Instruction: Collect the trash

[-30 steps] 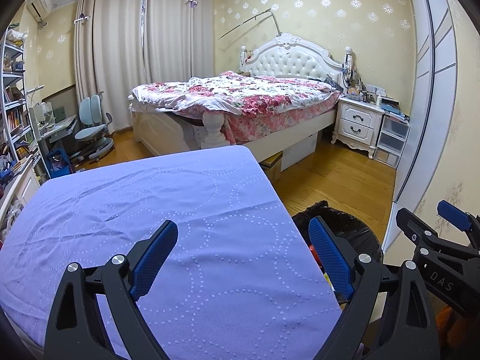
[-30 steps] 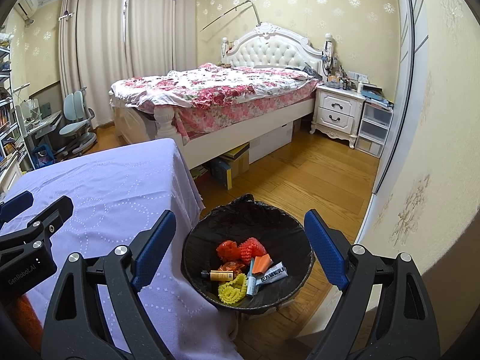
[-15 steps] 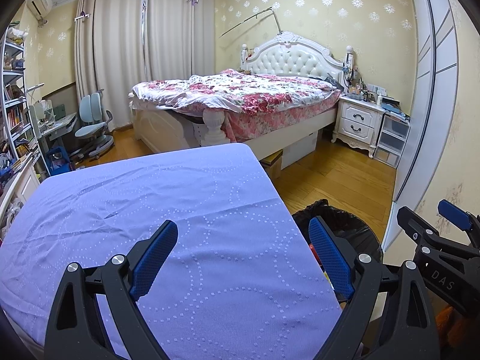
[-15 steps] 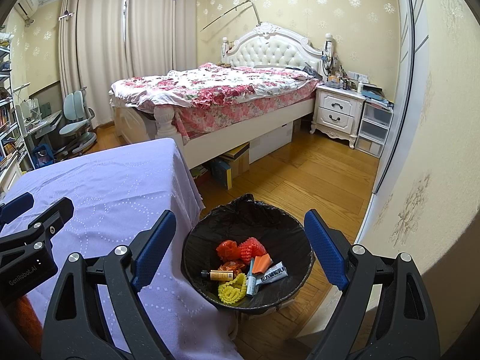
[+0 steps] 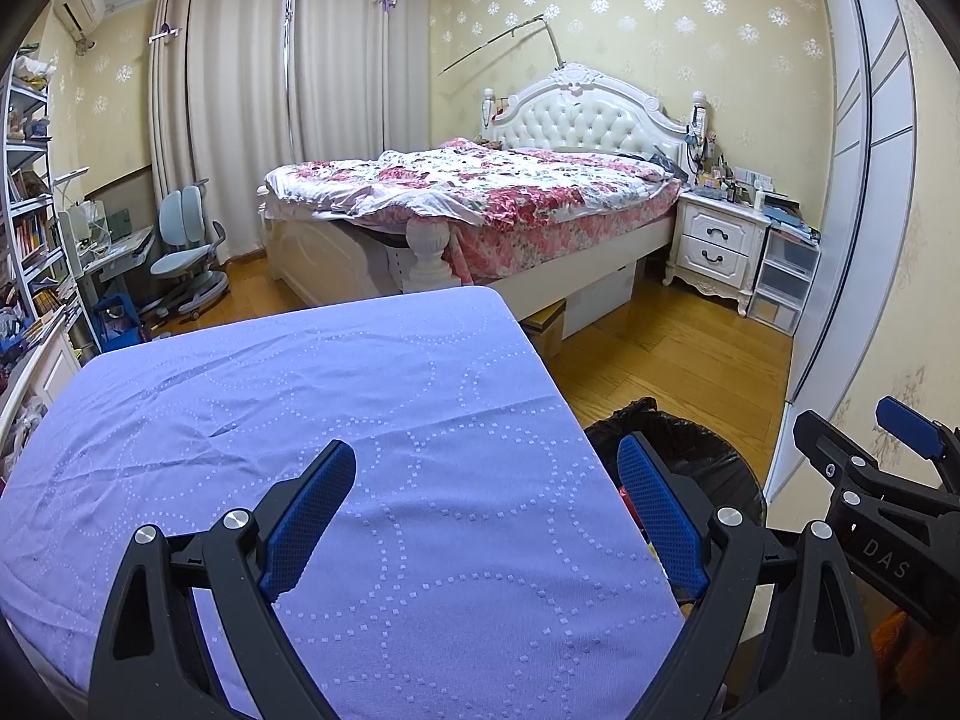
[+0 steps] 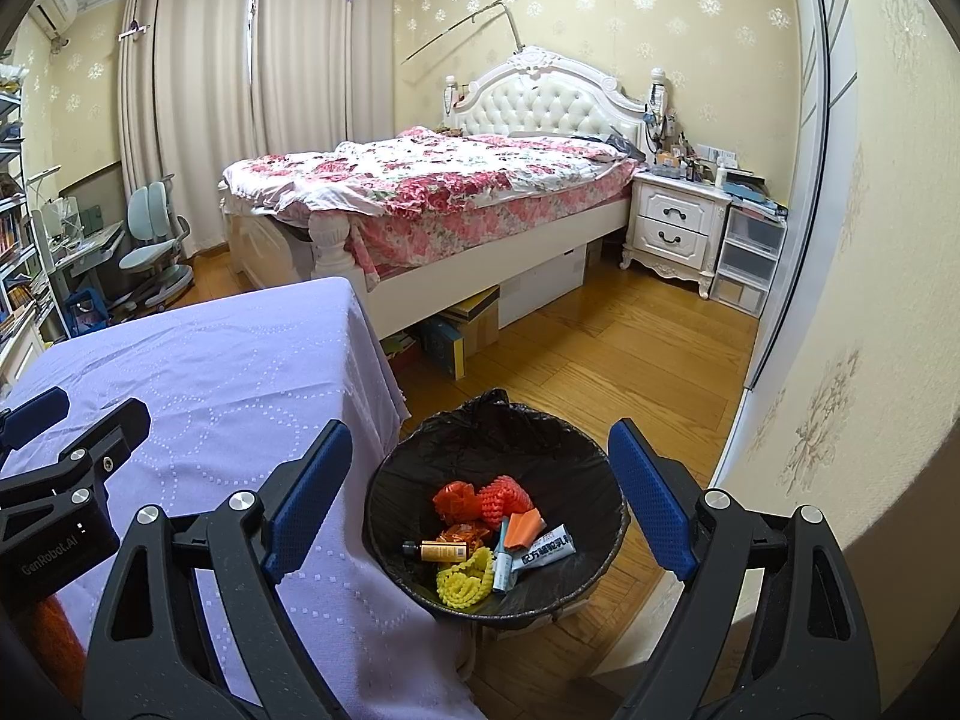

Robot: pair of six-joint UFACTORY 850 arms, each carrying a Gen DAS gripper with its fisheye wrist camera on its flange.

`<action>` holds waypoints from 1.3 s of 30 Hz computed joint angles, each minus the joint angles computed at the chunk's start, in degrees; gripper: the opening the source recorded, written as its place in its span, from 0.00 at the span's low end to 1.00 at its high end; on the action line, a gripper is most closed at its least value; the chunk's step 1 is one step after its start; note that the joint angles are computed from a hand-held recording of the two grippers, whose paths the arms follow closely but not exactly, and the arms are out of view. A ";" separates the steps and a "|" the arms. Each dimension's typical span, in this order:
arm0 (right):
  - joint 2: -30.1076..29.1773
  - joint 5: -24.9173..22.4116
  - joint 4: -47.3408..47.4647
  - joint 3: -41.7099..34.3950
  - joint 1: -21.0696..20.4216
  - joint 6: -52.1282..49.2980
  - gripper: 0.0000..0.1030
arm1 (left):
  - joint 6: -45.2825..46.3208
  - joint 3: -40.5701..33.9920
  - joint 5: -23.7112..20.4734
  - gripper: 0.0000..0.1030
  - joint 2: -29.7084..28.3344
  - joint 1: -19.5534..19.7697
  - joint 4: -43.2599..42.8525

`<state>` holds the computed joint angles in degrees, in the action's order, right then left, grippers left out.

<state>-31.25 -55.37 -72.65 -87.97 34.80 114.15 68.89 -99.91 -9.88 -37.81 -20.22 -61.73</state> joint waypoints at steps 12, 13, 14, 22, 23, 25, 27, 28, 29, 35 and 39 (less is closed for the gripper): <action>-0.09 -0.17 0.12 -0.24 0.14 -0.10 0.83 | 6.19 0.70 0.67 0.86 0.25 0.17 -5.83; -0.08 -0.05 -0.01 -0.10 0.04 0.00 0.83 | 7.20 0.98 0.83 0.86 0.41 0.19 -6.96; -0.08 -0.05 -0.01 -0.08 0.02 -0.02 0.83 | 5.81 0.69 1.08 0.86 0.30 0.00 -5.69; -0.10 -0.04 0.05 -0.14 0.05 -0.10 0.83 | 11.94 1.49 1.87 0.86 0.78 -0.13 -12.10; -0.14 -0.13 0.11 -0.26 0.13 -0.20 0.83 | 11.62 1.27 1.84 0.86 0.65 -0.17 -11.66; -0.11 -0.12 -0.02 -0.15 0.09 -0.02 0.83 | 12.64 1.36 1.88 0.86 0.71 -0.31 -12.48; -0.11 -0.05 -0.03 -0.12 0.04 0.00 0.83 | 13.49 1.13 2.07 0.86 0.58 -0.41 -13.32; -0.16 -0.14 0.05 -0.19 0.07 -0.05 0.83 | 15.76 1.41 2.24 0.86 0.71 -0.48 -15.64; -0.15 -0.10 0.05 -0.17 0.05 -0.01 0.83 | 15.63 1.08 2.18 0.86 0.50 -0.51 -15.55; -0.17 -0.02 0.09 -0.28 0.18 -0.21 0.83 | 15.75 0.78 1.49 0.86 0.34 -0.57 -14.67; -0.29 0.02 0.17 -0.52 0.25 -0.40 0.83 | 3.59 -0.82 0.32 0.86 -0.62 -0.26 -3.53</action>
<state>-31.54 -55.35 -72.48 -88.49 35.05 113.75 72.49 -100.73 -9.56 -38.43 -20.49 -65.27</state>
